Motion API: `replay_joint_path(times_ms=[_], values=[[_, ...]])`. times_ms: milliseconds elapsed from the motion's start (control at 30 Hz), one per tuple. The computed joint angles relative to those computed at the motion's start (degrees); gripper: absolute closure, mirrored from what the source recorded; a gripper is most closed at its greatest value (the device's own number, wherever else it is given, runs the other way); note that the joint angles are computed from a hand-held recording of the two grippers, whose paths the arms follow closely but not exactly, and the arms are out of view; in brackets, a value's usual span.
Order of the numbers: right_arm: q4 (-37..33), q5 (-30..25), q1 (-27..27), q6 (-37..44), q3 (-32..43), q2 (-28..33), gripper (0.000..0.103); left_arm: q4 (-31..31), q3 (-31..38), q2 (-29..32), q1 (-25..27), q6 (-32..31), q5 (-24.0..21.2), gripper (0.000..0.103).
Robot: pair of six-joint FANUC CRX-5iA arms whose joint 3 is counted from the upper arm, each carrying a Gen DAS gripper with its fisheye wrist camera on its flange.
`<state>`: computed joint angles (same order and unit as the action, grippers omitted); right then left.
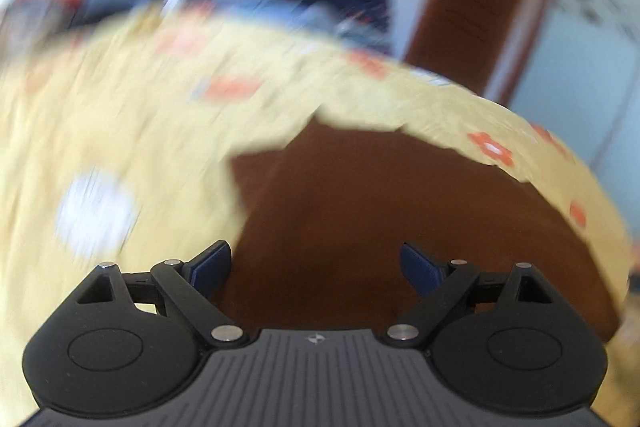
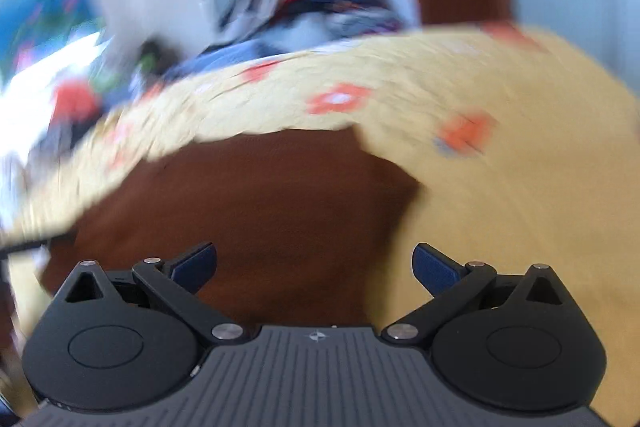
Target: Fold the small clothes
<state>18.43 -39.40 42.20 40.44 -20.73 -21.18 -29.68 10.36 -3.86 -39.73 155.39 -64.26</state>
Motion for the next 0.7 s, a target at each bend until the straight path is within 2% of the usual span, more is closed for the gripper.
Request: replay_joint_path(times_ms=[33,67,100,167,233,267,300,333,367,400,433,467,500,600,700], values=[[-5.2,-2.0,-2.1,-1.0,1.1,-0.8,0.000,4.1,-3.3,-2.2,2.1,3.7,2.0,0.012],[-12.0,-4.1,-4.7,0.2,3.0,-0.9,0.000,5.2,-6.7,-4.9,2.8,7.4,5.2,0.010],[-19.4,-5.9,-7.6,2.8,4.8,-0.7,0.001,5.8,-8.0,-6.1,2.9,9.8,6.2,0.011],[-30.4,-7.9,-12.0,9.4,7.4,0.1,0.002,10.6,-11.6,-8.3,5.0,11.3,11.3,0.011],[-35.6,-8.5,-13.4,14.2,9.0,1.4,0.002,21.2,-18.4,-10.6,9.3,7.5,22.0,0.011],[-37.5,-8.5,-13.7,16.3,9.8,2.3,0.002,23.4,-19.9,-10.9,10.1,6.6,24.3,0.011],[-38.9,-8.0,-13.9,17.9,10.5,3.3,0.004,22.7,-19.2,-10.2,10.0,7.1,24.3,0.012],[-39.8,-7.5,-14.1,19.1,11.0,4.2,0.014,22.5,-18.6,-9.6,10.3,6.8,24.1,0.017],[-40.8,-7.9,-14.4,20.6,12.2,5.4,0.046,22.3,-17.6,-8.8,10.5,6.9,23.0,0.028],[-41.0,-9.8,-14.8,21.5,14.1,7.2,0.070,23.4,-16.7,-8.0,11.3,6.0,21.2,0.061],[-40.2,-13.5,-14.8,21.7,16.6,9.5,0.083,26.1,-16.1,-6.9,12.6,3.5,19.4,0.094],[-39.2,-14.8,-13.9,22.6,17.4,10.0,0.083,29.1,-16.2,-6.4,14.0,0.9,17.9,0.097],[-38.9,-15.7,-13.8,24.8,18.1,10.2,0.084,29.9,-16.9,-6.9,14.3,0.7,18.4,0.097],[-33.1,-15.9,-11.4,30.1,19.5,8.9,0.086,22.6,-13.4,-7.6,11.8,2.2,13.8,0.098],[-14.7,-17.6,-3.2,32.4,17.3,7.5,0.095,22.1,-14.7,-8.3,11.8,1.1,11.6,0.099]])
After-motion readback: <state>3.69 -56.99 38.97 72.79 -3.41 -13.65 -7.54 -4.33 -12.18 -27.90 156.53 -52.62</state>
